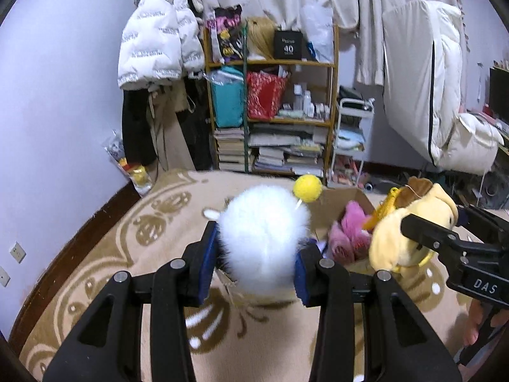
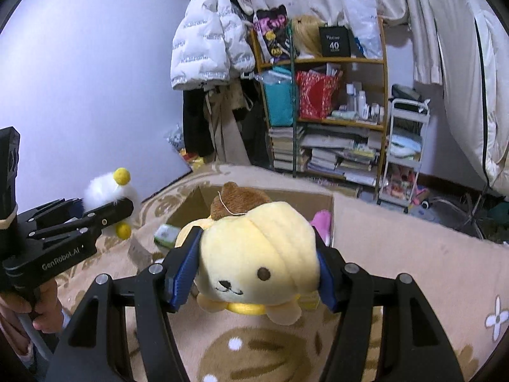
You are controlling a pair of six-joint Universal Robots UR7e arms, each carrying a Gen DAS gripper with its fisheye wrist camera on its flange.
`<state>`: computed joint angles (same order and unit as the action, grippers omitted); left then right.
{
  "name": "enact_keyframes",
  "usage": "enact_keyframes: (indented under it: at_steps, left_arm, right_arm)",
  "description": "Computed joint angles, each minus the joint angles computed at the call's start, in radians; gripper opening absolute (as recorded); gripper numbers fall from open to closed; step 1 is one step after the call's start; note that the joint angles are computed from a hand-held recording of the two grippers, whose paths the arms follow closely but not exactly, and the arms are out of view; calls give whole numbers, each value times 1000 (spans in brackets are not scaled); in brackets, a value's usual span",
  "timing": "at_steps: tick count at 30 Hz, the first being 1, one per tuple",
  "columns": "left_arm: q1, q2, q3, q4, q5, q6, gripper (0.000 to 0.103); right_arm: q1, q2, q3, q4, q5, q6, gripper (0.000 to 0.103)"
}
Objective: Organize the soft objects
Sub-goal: 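Lift both plushes over the box and open both grippers to release them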
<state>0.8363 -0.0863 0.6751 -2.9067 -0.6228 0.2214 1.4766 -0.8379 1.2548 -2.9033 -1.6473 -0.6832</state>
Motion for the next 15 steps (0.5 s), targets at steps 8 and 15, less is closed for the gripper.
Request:
enact_keyframes:
  at_steps: [8,15]
  left_arm:
    - [8,119,-252,-5,-3,132,40]
    - [25,167,-351,44,-19,127,40]
  right_arm:
    - [5,43,-67,-33,22,11,68]
    - [0,93,-150,-20,44,14,68]
